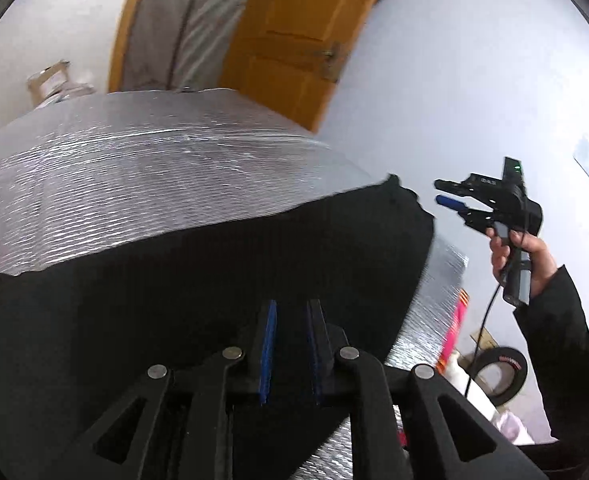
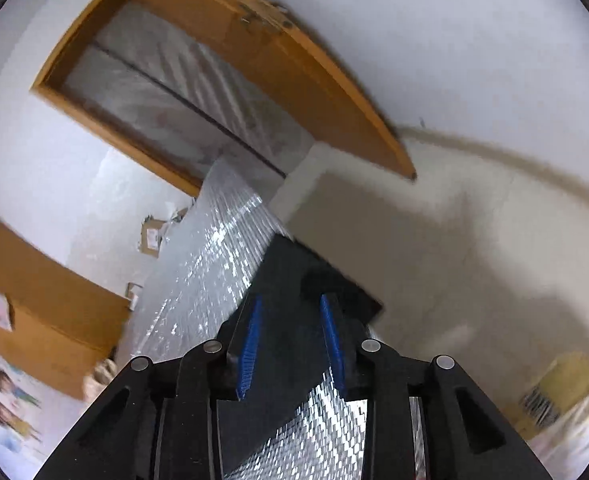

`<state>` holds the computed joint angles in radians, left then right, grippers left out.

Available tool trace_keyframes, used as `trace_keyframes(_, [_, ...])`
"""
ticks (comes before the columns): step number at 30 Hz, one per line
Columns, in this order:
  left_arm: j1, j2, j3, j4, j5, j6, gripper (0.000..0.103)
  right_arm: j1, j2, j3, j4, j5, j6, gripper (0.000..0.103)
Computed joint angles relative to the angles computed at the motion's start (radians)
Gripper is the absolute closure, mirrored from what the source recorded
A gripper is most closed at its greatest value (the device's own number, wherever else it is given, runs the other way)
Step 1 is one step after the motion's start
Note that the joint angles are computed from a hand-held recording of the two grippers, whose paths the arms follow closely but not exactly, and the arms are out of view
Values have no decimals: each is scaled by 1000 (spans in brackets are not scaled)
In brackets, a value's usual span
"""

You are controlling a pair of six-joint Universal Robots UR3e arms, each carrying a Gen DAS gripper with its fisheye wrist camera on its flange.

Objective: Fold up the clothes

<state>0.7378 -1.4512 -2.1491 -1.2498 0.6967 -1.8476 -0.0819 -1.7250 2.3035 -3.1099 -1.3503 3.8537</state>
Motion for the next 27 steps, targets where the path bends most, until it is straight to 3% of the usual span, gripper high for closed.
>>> trace_keyframes(6, [-13,-47,20,116,-10,-97,83,45,193,-337,252,-47,-308,69])
trace_keyframes(13, [-27,-133,57,208,16,-175,83,12,393,-571,413,8,-447,68])
trace_keyframes(15, [-32,-153,63,220,25,-184,83,22,429,-605,447,2,-454,69])
trace_keyframes(16, [-34,-159,62,227,28,-187,83,28,444,-618,459,-4,-454,81])
trace_keyframes(18, [-44,-165,60,242,30,-200,83,22,439,-588,418,-1,-449,92])
trace_keyframes(22, [-37,-163,53,247,17,-203,83,1,391,-481,255,-16,-412,95])
trace_keyframes(27, [-36,-163,45,262,22,-218,83,-22,414,-485,264,-28,-362,90])
